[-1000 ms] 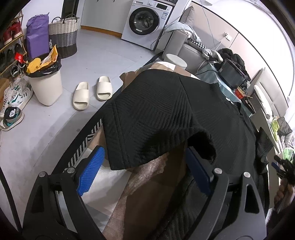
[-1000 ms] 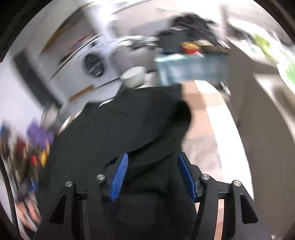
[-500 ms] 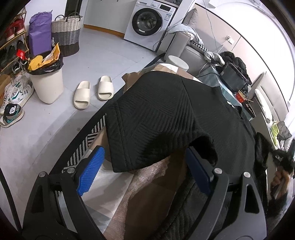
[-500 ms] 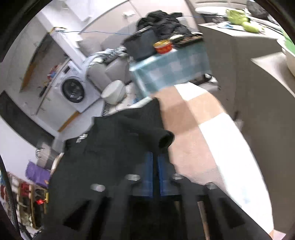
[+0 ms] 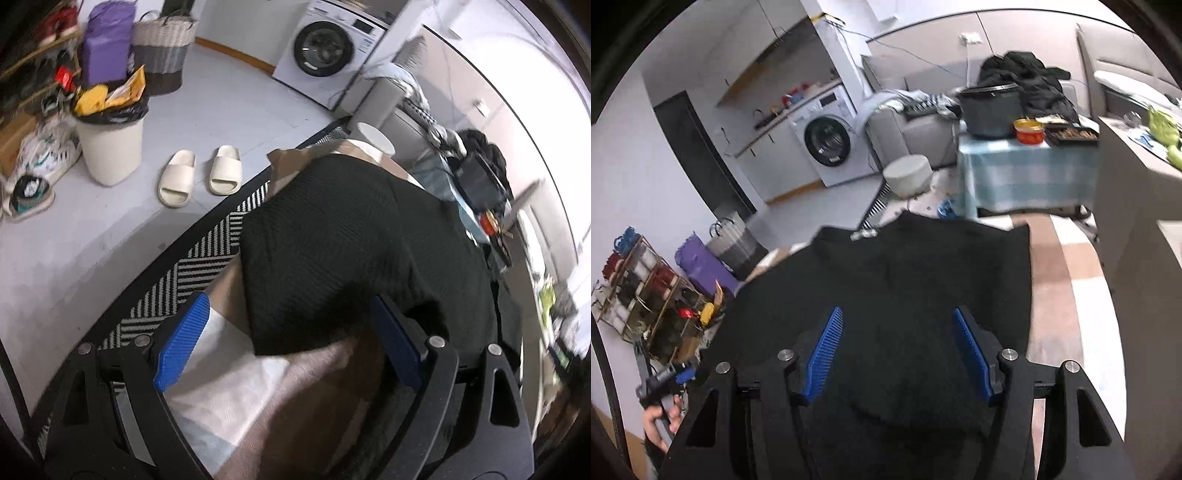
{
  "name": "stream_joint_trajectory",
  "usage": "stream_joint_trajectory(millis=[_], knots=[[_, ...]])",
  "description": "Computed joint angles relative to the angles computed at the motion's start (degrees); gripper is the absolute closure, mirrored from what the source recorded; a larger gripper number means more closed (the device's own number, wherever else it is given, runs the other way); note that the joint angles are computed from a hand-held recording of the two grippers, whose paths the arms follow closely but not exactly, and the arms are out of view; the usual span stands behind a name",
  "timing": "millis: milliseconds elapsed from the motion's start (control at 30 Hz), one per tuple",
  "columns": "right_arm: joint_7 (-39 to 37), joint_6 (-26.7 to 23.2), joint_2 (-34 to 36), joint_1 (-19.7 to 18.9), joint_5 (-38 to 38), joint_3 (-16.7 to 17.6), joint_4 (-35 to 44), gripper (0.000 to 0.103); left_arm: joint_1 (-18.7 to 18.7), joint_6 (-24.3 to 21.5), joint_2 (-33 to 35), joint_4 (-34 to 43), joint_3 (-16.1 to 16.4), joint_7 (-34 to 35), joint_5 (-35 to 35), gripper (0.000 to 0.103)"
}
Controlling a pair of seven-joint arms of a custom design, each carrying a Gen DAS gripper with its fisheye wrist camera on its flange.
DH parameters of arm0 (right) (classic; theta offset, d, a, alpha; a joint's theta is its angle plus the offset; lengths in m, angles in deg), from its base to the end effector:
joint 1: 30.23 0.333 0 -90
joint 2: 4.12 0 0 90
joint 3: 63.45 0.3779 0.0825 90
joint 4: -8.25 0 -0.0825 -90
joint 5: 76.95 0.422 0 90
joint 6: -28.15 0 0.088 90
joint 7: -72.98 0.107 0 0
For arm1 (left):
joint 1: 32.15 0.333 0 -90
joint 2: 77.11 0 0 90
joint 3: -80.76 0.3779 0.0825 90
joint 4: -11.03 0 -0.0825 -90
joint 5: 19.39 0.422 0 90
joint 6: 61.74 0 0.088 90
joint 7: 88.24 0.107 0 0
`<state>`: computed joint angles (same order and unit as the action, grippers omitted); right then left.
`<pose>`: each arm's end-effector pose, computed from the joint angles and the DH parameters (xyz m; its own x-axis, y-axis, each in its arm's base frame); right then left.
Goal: Fold small clothes
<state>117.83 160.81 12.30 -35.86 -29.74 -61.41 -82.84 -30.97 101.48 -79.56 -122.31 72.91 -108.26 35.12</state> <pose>0.7394 -0.0358 0.5705 0.3858 -0.8547 -0.3475 -0.7551 -0.0761 -0.6511 0.5474 -0.1083 0.4395 0.6624 -0.6172 0.4245 -0.3936 -0.7690 -0.5038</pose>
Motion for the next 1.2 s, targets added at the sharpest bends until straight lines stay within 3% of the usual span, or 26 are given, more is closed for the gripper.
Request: stream_joint_trajectory(millis=[67,233,267,300,333,400,467,533,733,933,1067,1200], knots=[[-1.02,0.02,-0.69,-0.53,0.76,-0.13,-1.50,0.040,0.42,0.11,0.38,0.05,0.44,-0.69,-0.02,0.015],[-2.31,-1.25,-2.98,-0.76,1.48,-0.75,-5.26,0.040,-0.23,-4.13,3.02,2.50,1.11,8.72,-7.05,0.028],[-2.56,-0.95,-3.33,-0.46,1.24,-0.93,-5.82,0.040,-0.46,-4.74,3.83,3.16,1.28,11.40,-9.18,0.039],[-2.79,-0.62,-3.75,-0.23,0.96,-1.14,-6.44,0.040,-0.70,-4.94,4.66,3.79,1.50,12.88,-10.35,0.042],[-3.00,-0.16,-4.21,0.07,0.75,-1.28,-7.18,0.040,-1.20,-5.13,4.78,4.14,2.02,10.34,-7.59,0.047],[-3.23,-0.58,-4.63,0.18,0.92,-1.59,-7.65,0.040,-1.99,-7.56,5.12,5.49,2.37,8.65,-4.81,0.069],[-3.10,-0.56,-4.95,0.49,0.59,-1.88,-8.03,0.040,-2.77,-10.95,5.51,7.09,2.42,7.99,-2.33,0.086],[-3.00,0.28,-5.30,0.82,0.16,-2.13,-8.59,0.040,-2.84,-9.54,5.85,7.80,2.79,8.17,-0.37,0.098],[-1.00,0.42,-5.77,0.73,-0.69,-2.82,-9.63,0.040,-3.73,-11.31,5.06,10.53,2.73,4.21,6.29,0.099],[-1.09,0.17,-6.81,0.33,0.47,-3.23,-10.70,0.040,-4.10,-12.01,5.36,17.49,1.81,4.82,10.47,0.100],[-1.56,-0.09,-7.83,0.16,1.13,-3.64,-11.85,0.040,-5.85,-11.43,8.78,25.40,1.39,8.35,10.74,0.100],[-1.47,0.09,-8.96,0.31,0.78,-4.22,-12.88,0.040,-8.87,-7.90,15.49,35.15,0.83,17.45,5.50,0.100]])
